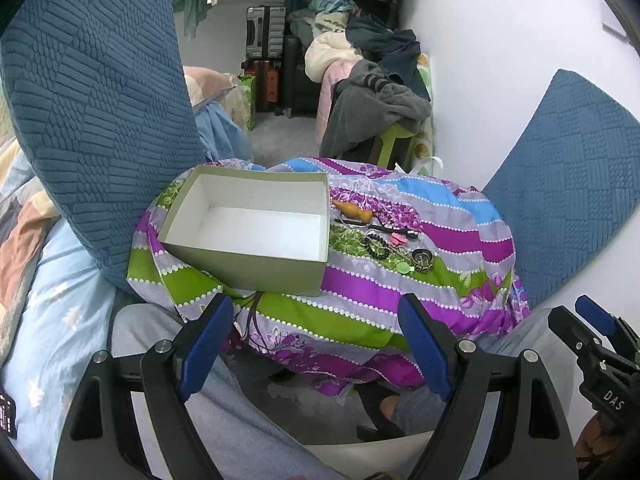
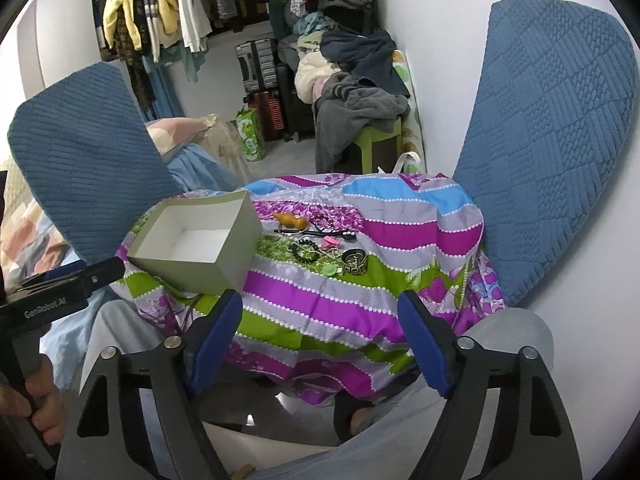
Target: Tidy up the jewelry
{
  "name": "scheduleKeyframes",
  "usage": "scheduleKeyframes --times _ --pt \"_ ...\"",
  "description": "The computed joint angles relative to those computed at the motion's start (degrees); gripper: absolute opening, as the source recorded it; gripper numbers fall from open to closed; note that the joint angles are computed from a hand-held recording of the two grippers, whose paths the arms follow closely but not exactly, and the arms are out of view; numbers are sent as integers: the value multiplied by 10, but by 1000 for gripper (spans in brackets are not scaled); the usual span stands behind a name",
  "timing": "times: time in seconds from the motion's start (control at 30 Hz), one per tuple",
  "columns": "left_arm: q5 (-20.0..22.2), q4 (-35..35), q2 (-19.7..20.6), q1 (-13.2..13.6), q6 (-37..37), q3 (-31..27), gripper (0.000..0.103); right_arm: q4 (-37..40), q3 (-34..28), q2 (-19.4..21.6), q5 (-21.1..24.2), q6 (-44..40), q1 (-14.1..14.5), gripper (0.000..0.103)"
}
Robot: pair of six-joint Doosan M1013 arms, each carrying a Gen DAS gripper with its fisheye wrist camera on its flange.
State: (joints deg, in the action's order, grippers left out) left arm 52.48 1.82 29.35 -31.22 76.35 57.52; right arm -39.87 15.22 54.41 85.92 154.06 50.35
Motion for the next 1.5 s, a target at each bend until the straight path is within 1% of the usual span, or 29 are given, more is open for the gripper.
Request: scheduleKeyframes --times 0.1,0.13,0.27,0.33,0.57,0.63,0.73,0.97,1.03,1.13,1.2,1.3,1.37,1.5 --pt "-5 -1 0 -1 6 2 85 2 -13 7 6 -6 0 71" --pt "-3 -5 1 -1 14 0 85 4 -9 5 3 -3 -1 68" --pt "-7 -11 2 -1 20 0 85 3 -5 4 0 -7 -2 65" --pt "-7 -12 3 -1 20 -2 85 1 6 -1 -8 -4 -2 65" --pt "-17 -41 10 3 33 -6 85 -3 19 -5 -13 -2 -8 65" --pt "-10 -42 17 3 35 -16 85 -2 16 -3 -16 -11 -11 66" --pt "-14 -33 23 2 27 -24 85 -14 8 2 -13 -16 -14 67" --pt "-20 -60 44 5 43 -52 84 -10 78 -28 -71 3 -28 67" --pt "-18 -64 52 4 48 -63 84 -9 105 -40 -93 15 -32 67" --pt "-15 -74 65 2 57 -79 84 -9 130 -49 -105 27 -38 64" --pt "-2 -88 76 3 62 -93 83 -8 151 -58 -118 36 -43 63" --pt "5 -103 89 3 66 -106 83 -1 179 -68 -135 48 -50 59" --pt "17 -104 101 2 63 -119 83 5 192 -72 -142 53 -55 53" --pt "31 -119 120 1 77 -140 82 24 212 -76 -154 59 -65 47"
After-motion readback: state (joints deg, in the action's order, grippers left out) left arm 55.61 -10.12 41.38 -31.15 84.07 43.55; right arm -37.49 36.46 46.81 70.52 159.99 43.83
